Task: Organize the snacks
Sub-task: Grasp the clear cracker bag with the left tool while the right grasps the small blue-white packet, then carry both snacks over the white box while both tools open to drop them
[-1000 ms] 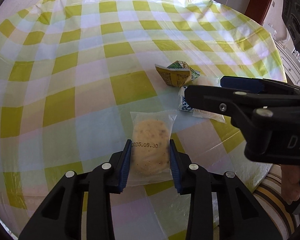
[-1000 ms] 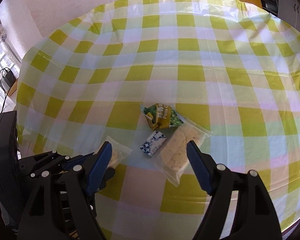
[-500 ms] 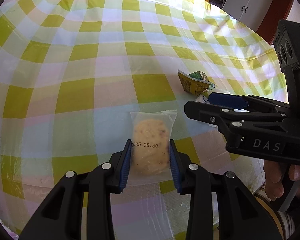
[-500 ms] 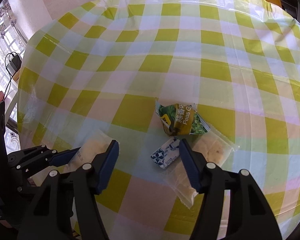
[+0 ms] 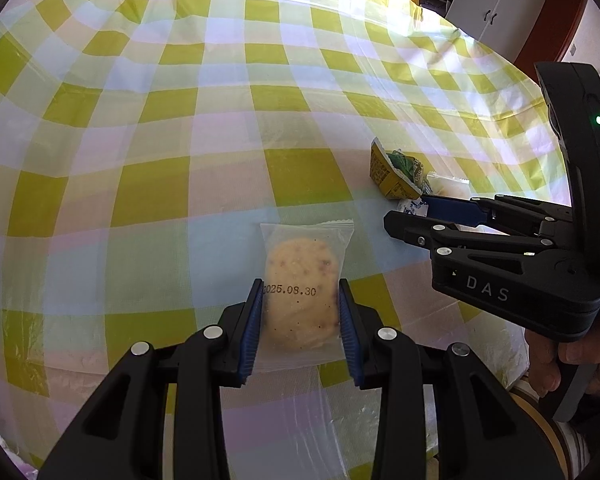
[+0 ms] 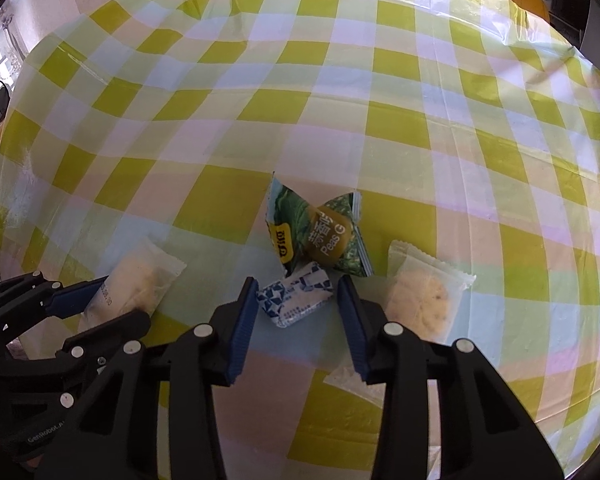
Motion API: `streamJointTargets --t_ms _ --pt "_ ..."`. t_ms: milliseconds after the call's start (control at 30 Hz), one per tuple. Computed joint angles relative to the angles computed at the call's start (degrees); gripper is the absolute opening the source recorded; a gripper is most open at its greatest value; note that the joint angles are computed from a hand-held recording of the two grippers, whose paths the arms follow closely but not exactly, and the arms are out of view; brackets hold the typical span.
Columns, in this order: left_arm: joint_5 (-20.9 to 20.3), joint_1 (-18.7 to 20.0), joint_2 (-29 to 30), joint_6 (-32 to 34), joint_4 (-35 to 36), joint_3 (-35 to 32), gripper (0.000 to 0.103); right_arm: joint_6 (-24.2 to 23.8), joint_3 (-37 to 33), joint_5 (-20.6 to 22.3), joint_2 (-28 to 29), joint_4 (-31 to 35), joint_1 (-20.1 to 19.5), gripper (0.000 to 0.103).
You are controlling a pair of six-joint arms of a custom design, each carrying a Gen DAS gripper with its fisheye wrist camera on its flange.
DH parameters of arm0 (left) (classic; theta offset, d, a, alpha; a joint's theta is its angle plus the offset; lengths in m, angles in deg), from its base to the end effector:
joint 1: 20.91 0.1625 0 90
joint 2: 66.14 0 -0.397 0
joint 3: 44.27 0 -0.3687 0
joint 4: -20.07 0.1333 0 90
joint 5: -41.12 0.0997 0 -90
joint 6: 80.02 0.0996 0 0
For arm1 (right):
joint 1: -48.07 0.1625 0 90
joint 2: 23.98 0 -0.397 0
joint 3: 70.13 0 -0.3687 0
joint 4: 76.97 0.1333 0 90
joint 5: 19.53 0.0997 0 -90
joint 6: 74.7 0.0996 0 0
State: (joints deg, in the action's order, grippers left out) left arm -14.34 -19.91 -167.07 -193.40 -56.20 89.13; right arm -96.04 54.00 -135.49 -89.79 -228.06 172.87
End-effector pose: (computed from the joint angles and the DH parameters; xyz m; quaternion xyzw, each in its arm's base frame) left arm -0.2422 -0.1940 0.2256 -0.0716 0.8831 -0.3406 0.3145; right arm 0.3363 -0.3267 0.1263 0.4536 -0.8621 0.0497 0.2202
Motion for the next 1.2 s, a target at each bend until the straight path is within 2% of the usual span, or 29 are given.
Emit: streamJointTargets --t_ms 333,667,900,1200 --pt "0.1 -1.4 0.4 -2.3 1.8 -1.1 0.034 1.1 1.0 2.2 -4.1 3.1 -0.2 0.037" --pt "0.2 -1.8 5.6 -0.6 -0.4 -4.0 0.034 1.6 2.1 0.2 -9.6 5.3 -0.1 0.037" --pt "1.2 -0.5 11.4 4.7 -5.6 -6.5 0.034 1.9 2.8 -0.4 -15.1 8.0 -2.4 0.037" --pt "2.9 2.2 20.3 15.7 -17.1 -10.1 0.034 0.3 4.0 -2.4 -23.0 10.5 -6.4 0.037"
